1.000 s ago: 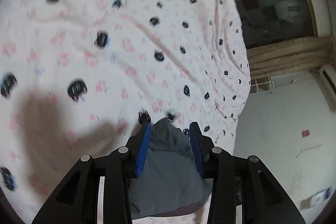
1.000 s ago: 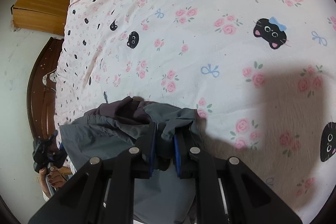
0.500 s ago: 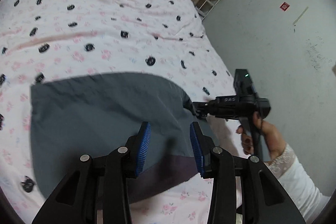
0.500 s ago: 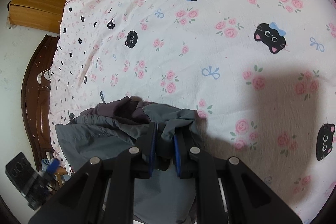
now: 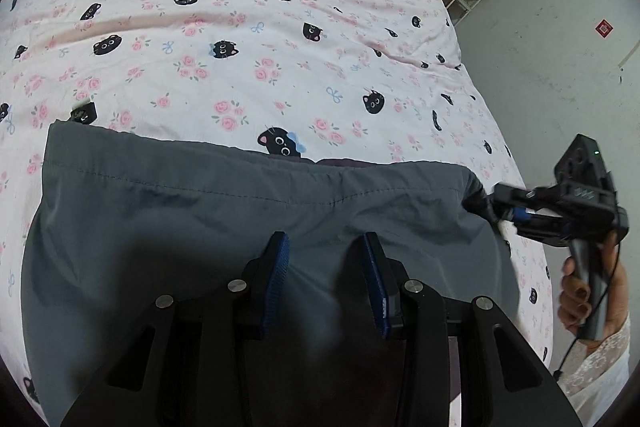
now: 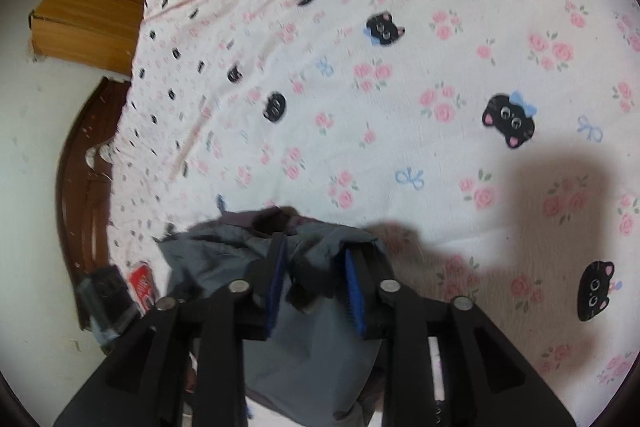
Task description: Fold clothes
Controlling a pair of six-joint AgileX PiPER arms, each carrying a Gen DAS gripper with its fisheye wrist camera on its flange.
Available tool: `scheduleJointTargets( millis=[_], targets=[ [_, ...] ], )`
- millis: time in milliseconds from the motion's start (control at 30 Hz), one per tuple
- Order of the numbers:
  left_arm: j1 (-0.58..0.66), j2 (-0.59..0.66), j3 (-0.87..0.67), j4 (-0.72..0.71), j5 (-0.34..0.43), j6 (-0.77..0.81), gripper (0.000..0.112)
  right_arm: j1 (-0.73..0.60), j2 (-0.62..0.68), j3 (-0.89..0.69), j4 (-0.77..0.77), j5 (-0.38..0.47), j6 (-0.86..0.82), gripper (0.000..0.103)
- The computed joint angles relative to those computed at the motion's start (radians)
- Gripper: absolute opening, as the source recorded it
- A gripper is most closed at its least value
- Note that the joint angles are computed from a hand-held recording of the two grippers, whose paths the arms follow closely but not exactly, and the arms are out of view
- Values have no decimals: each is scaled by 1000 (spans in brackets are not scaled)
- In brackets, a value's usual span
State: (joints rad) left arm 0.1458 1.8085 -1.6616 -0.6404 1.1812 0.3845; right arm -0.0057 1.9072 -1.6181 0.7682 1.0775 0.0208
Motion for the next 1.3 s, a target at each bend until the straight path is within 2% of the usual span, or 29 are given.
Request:
scheduleJointTargets(
  millis=[33, 67, 100, 200, 300, 433, 567, 667, 733, 767, 833, 867, 933, 1000, 1100, 1200, 1267, 1300],
  targets=[
    [0, 0, 5, -3, -5, 0, 34, -10, -10, 1, 6, -1, 5, 45],
    [0, -1, 10, -6, -10, -1, 34, -19, -25, 4, 2, -8, 16, 60],
    [0, -2, 14, -7, -15, 0, 34, -28, -48, 9, -19, -25, 36, 66],
    [-2, -3, 21, -7, -26, 0, 34, -28, -98, 6, -62, -50, 47, 66],
    [-9, -11, 35, -1, -45, 1, 34, 48, -150, -8, -105, -76, 1, 66],
    [-10, -20, 53, -3, -64, 11, 34, 208, -208, 79, 55, -187, -177, 66],
    [3, -12, 55, -24, -60, 31, 34, 361, -151, 104, 101, -283, -215, 65],
    [15, -4, 55, -30, -66, 40, 25, 397, -85, 104, 52, -334, -156, 64],
    [34, 4, 63, -41, -82, 51, 20, 366, -62, 141, 111, -366, -184, 60],
    [43, 13, 59, -50, -78, 57, 17, 349, -49, 157, 148, -378, -206, 54],
    [55, 32, 52, -52, -76, 64, 5, 303, -30, 194, 258, -379, -288, 40],
    [63, 41, 51, -57, -74, 69, 3, 280, -18, 211, 310, -372, -331, 32],
    [77, 57, 48, -76, -65, 81, 2, 251, 8, 228, 365, -355, -377, 21],
    [91, 70, 47, -103, -51, 94, 3, 236, 27, 241, 390, -348, -403, 1],
    [78, 62, 40, -73, -55, 83, 2, 222, 40, 259, 421, -341, -445, 0],
    [67, 41, 34, -38, -56, 72, 2, 228, 34, 246, 379, -330, -408, 1],
    [57, 9, 36, -3, -64, 69, 5, 240, 17, 230, 325, -323, -373, 9],
    [51, -11, 39, 20, -73, 66, 9, 248, -5, 230, 292, -325, -361, 21]
  ],
)
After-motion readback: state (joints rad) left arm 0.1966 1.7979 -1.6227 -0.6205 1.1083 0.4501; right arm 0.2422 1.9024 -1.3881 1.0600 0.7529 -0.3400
